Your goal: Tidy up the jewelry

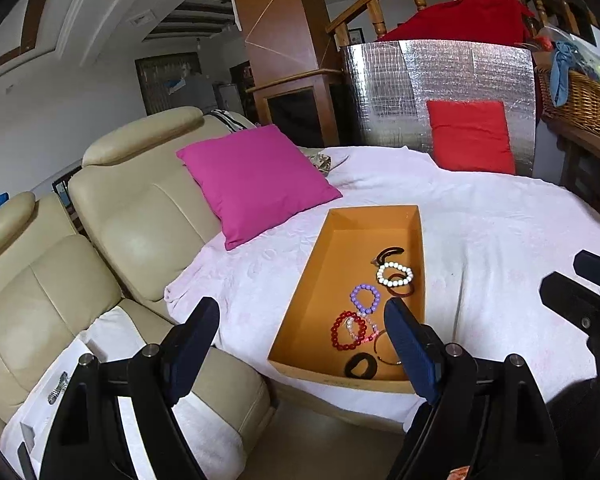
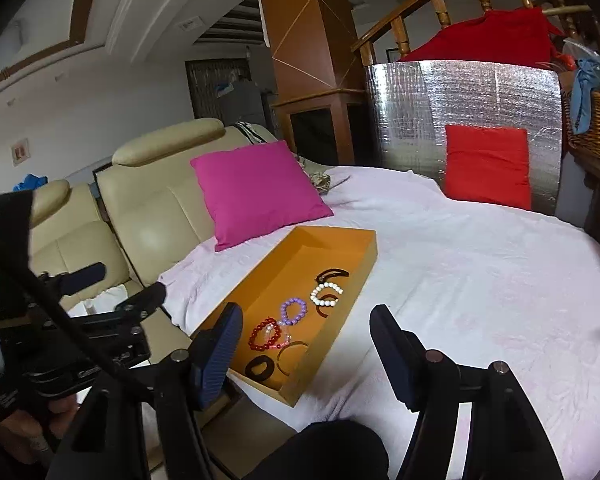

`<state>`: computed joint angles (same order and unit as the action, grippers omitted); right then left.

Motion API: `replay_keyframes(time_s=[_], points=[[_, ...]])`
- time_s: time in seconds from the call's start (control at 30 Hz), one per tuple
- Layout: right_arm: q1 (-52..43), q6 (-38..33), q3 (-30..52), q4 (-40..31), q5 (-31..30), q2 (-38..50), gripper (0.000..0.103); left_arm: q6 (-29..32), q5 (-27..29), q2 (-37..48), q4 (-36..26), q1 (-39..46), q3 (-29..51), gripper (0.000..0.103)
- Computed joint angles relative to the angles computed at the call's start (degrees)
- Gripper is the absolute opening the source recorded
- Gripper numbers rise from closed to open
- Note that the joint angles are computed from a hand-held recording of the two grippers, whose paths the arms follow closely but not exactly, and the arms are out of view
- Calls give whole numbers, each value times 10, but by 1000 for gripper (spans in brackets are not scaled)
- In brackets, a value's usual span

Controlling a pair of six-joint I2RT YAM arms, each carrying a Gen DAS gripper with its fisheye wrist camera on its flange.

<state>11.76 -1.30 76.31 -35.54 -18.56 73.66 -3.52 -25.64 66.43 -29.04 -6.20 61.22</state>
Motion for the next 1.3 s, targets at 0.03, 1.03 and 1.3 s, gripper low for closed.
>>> replay_keyframes(time_s=[0.03, 1.03, 1.3], points=[[3, 4, 1, -3, 3, -2, 70, 3, -3, -10, -5, 0, -4, 85], [126, 65, 53, -81, 113, 15, 72, 46, 62, -57, -23, 138, -15, 86], [145, 71, 64, -82, 133, 20, 72, 54, 77, -63, -20, 161, -15, 86]])
